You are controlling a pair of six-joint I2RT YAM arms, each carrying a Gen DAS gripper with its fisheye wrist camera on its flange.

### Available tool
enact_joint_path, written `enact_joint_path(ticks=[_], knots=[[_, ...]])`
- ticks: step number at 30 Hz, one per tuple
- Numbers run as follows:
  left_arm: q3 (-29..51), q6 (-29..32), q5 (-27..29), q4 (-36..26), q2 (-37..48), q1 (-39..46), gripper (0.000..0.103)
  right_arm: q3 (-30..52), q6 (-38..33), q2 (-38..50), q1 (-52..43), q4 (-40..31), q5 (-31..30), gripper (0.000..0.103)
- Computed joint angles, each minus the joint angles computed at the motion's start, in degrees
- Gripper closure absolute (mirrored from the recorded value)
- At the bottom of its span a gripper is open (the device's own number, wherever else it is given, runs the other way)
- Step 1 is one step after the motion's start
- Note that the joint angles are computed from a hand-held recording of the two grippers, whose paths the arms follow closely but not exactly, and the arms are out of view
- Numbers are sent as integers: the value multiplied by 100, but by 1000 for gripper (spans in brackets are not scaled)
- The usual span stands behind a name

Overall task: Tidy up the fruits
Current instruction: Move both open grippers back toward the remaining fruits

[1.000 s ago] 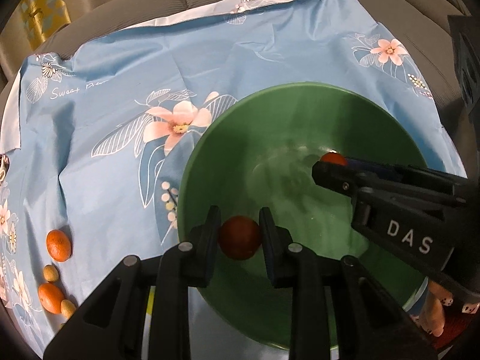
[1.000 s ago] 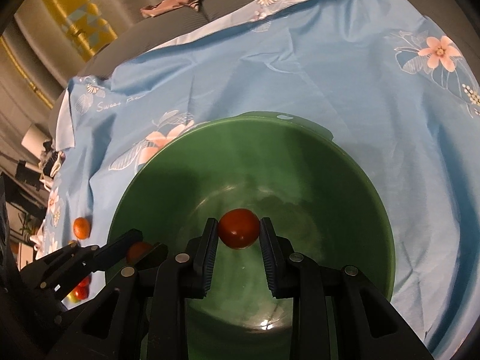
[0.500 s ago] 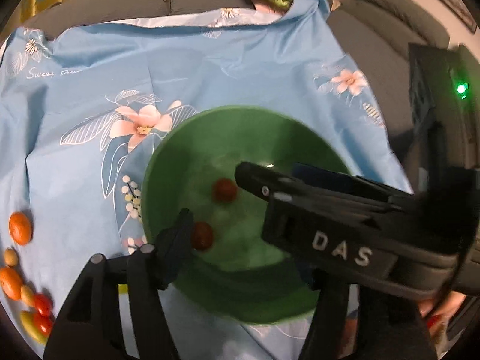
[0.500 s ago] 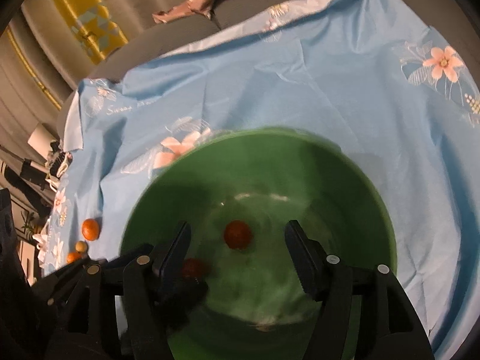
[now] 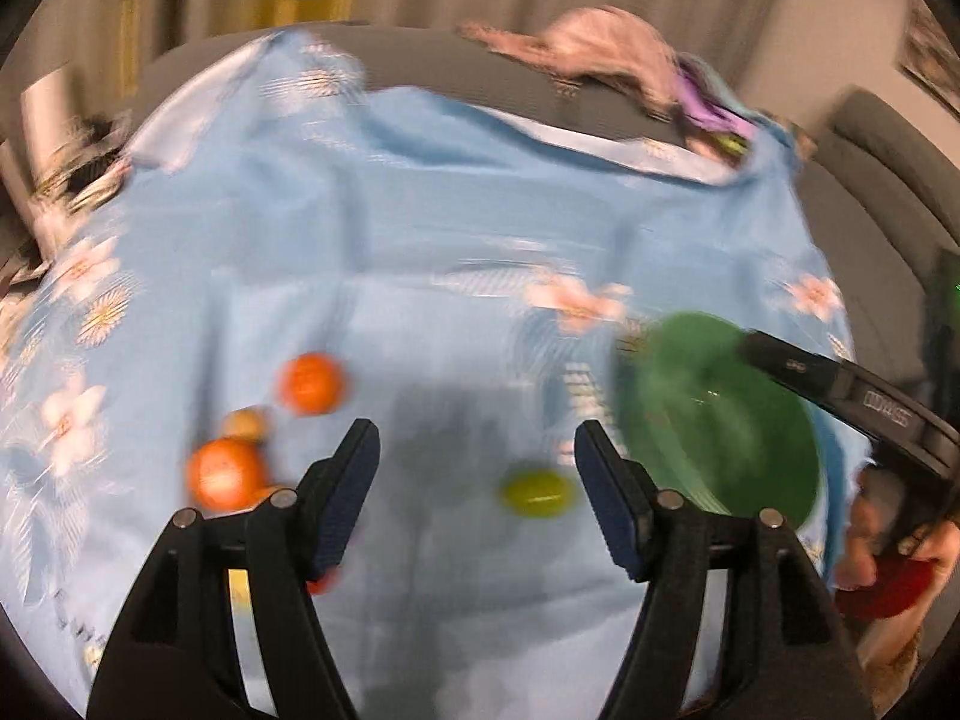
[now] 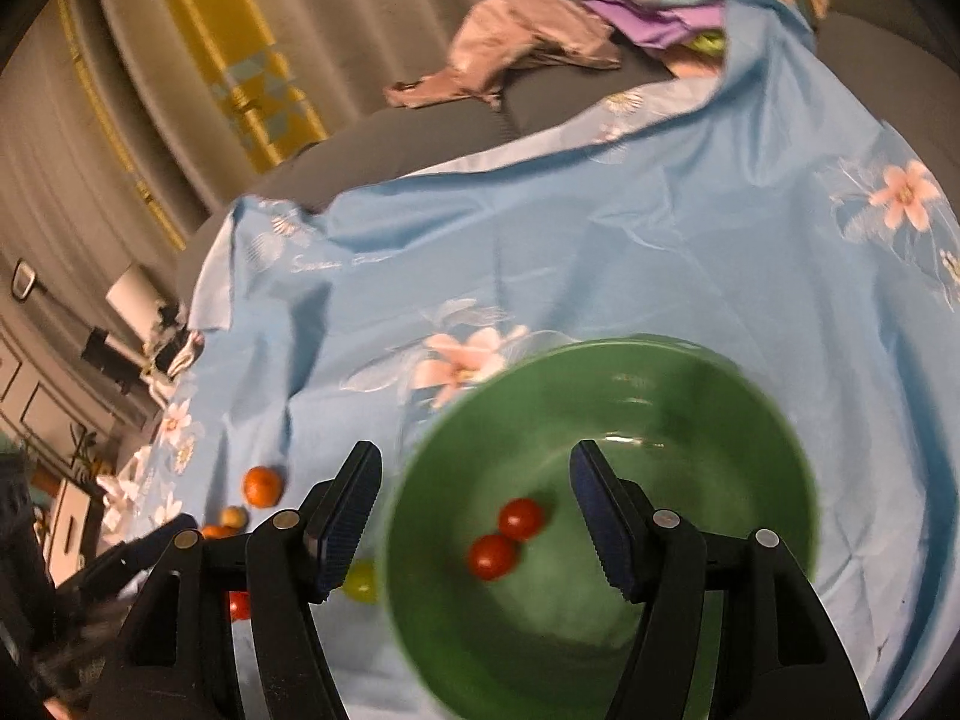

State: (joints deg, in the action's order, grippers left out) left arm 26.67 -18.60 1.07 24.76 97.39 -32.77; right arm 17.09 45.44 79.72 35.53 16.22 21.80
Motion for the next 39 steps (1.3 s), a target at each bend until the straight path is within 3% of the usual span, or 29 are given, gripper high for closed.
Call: enact_joint_path(ticks=[4, 8, 12, 15, 18, 23, 31, 39], knots=[[-611, 107, 105, 473, -71, 901, 36, 482, -65, 603, 510, 85, 15, 37], [-871, 309, 346, 1100, 411, 1559, 36, 1040, -265, 1359, 946, 221, -91, 37], [-734, 447, 439, 1046, 837, 1784, 42, 1595, -364, 2208, 1050, 374, -598, 37], [-755, 728, 933, 1196, 1085, 2019, 44, 1977, -383, 2676, 1099, 184, -714, 37], [-830, 944, 1364, 1317, 1281, 2260, 51, 2304, -447, 2987, 1173, -152, -584, 45], [-825, 944, 1281, 1352, 1580, 2243, 64, 2559, -318, 3317, 1112, -569, -527, 54], [-829, 765, 858, 1693, 1824, 1877, 67, 3000, -332, 3758, 1429, -1304, 226, 55], [-800, 614, 838, 1860, 1981, 1922, 69, 3014, -407, 3730, 1571, -1468, 287, 55]])
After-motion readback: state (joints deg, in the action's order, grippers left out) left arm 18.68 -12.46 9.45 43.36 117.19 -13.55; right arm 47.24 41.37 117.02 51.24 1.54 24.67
